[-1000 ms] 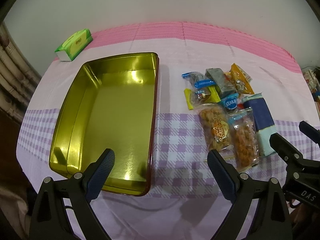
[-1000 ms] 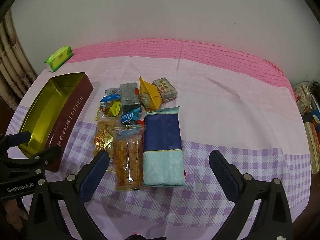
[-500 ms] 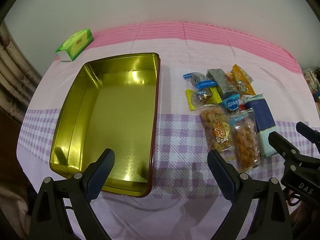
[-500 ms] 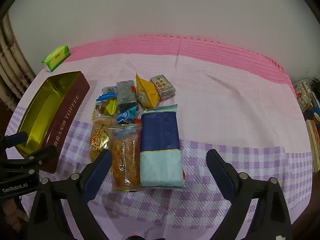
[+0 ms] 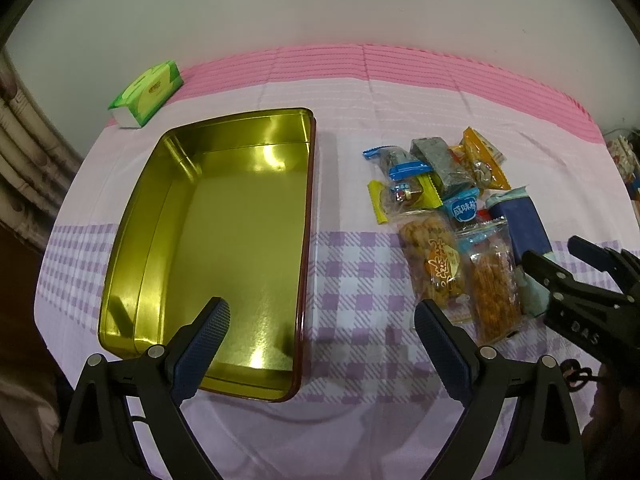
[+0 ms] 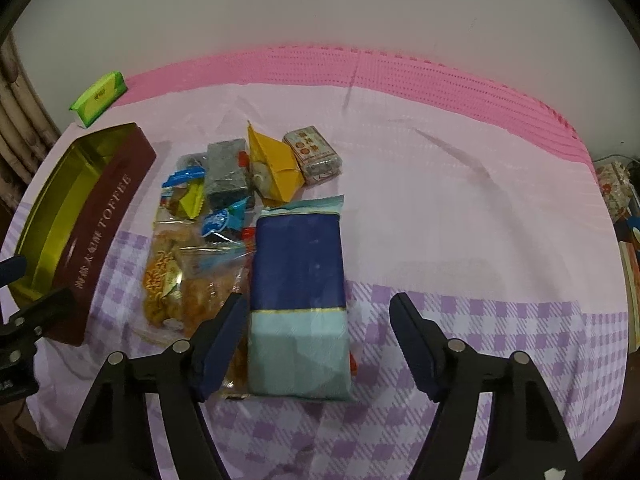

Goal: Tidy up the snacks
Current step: 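Grasp the blue-and-teal snack packet with the right gripper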

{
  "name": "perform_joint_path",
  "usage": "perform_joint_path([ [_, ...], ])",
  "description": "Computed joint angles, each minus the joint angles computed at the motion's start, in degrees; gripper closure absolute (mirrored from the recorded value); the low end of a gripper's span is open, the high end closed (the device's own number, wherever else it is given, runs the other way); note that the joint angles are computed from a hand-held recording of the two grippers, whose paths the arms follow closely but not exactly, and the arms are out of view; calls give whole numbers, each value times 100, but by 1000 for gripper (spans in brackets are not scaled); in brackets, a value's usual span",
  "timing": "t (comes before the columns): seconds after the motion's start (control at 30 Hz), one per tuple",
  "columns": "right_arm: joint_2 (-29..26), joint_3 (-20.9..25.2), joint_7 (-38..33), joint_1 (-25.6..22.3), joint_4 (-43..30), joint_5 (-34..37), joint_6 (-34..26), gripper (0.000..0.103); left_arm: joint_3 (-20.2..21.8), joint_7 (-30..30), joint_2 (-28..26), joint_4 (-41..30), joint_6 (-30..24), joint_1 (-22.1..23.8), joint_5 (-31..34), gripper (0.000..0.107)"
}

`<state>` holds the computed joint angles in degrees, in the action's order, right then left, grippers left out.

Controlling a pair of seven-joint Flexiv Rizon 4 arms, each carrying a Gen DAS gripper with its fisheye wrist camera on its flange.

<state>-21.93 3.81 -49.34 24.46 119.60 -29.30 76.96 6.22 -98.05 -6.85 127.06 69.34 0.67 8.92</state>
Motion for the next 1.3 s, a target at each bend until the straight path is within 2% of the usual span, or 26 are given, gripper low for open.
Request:
perform_joint_path([
  [0.3,-269,56,-263,7,-287,157,-83,34,-23,70,-41,-37,22,-26,-15,13],
  [0.37,-322,157,-381,-51,-358,279,-134,38,-22,68,-49,-55,2,-36,4,13],
  [0.43,-387,366,-608,-192,-455,549,-184,49,-18,53,-58,-72,-12,-46,30,13],
  [0.53,-413,547,-845,-310,-489,914,-112,56,-12,2,-76,-113,-54,-70,87,13],
  [0.8,-290,514,-1003,-366,-311,1313,150,57,-60,35,-113,-183,-124,-113,84,13],
  [1.0,-161,-74,-577,-104,-54,899,324,57,-153,301,-124,-183,-147,-112,-252,13],
  [1.3,-112,58,-511,-485,12,990,176,57,-317,723,-300,-409,-554,-143,-940,15],
])
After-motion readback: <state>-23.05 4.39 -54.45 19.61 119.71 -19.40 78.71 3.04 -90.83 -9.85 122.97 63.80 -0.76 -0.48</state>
